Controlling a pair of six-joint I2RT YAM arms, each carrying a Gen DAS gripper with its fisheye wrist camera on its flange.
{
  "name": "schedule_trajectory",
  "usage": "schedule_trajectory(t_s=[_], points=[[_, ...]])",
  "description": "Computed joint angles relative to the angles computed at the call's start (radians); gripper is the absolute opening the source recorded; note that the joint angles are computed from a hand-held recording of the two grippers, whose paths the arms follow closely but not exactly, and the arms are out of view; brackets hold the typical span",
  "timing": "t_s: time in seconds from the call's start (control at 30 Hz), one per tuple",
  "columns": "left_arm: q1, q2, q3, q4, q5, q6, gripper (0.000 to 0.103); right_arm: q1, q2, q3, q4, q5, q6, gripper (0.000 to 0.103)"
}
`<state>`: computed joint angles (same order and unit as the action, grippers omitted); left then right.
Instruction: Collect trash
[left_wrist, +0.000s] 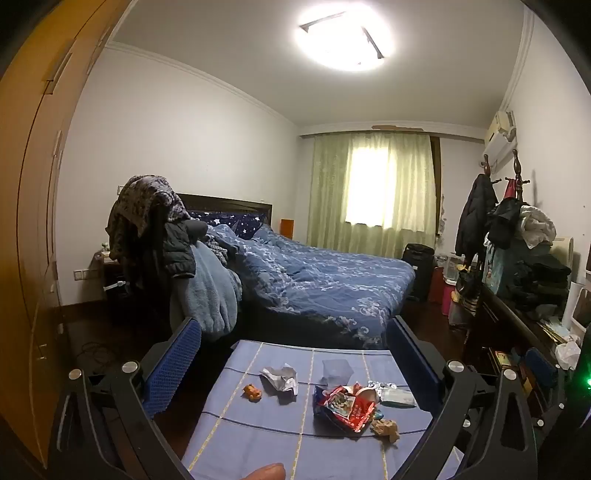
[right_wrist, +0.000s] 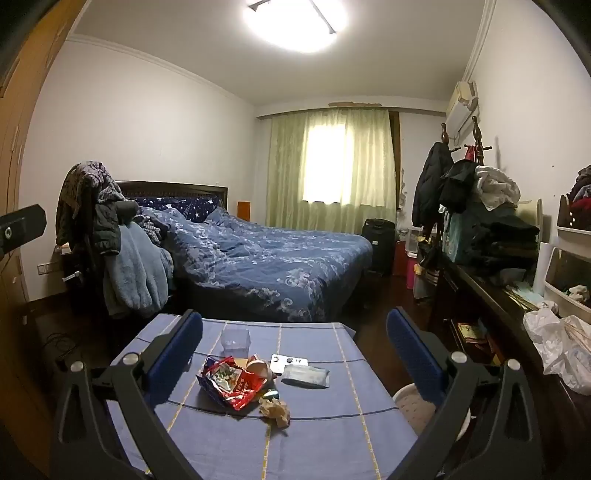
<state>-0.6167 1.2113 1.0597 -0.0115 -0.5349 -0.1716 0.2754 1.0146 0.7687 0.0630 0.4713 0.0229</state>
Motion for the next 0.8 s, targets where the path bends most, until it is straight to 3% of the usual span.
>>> schedule_trajectory(t_s=[0.53,0.57,0.8], points=[[0.024,-0.01,0.009,-0.036,0.035,-0.006,0.099,-0.01,-0.023,0.013,-0.031,0.028,0.01,0.1],[-0.012,0.001,0.003,-0.023,0.001,-0.006,0.099,-0.012,-0.023,0.014,-0.033,0.027,0.009,0.1],[-0.014,0.006,-0.003,-0.018,0.0,-0.007,0.099,-0.018,-0.023,0.006,-0.024,0.02,0.007,0.1]])
